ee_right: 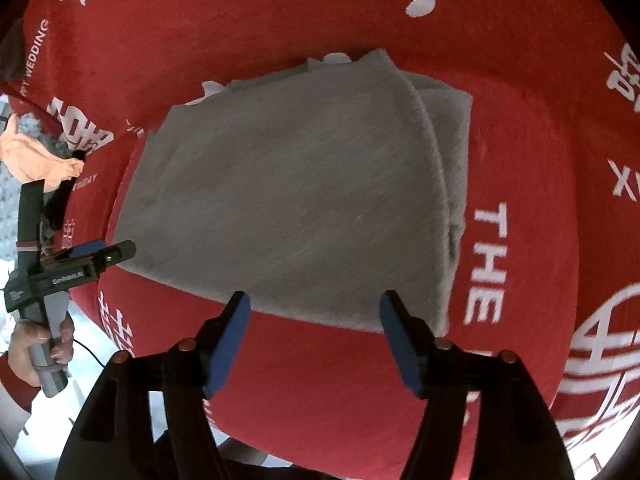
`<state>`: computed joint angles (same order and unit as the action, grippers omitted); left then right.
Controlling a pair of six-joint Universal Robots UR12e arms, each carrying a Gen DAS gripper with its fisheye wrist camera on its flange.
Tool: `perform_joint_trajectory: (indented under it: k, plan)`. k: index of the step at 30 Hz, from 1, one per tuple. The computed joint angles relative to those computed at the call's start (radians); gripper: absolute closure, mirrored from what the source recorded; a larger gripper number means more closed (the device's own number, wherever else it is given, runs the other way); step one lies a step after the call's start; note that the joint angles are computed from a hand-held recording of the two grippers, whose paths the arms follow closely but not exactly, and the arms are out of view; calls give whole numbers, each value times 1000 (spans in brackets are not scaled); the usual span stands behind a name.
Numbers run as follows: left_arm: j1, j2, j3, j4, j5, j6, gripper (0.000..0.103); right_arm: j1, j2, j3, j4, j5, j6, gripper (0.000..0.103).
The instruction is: Fold small clothes
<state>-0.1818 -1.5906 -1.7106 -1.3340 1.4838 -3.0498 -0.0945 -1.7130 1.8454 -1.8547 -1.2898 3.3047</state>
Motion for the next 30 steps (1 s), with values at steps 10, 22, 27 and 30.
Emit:
perform_joint_trajectory:
  k: [10,22,27,30]
  plan:
    - [83,56,-55,-22,-136,73,1,172,33,-34,51,-175,28,20]
    - [213,68,-112,-138,-467,12,1,242,75,-55,110,-106,29,20]
    - [252,65,-149,-125,-612,-14,1,239,83,-52,61,-129,64,20]
    - [251,59,-162,-107,-650,-19,1,236,89,-50,1,-166,80,20]
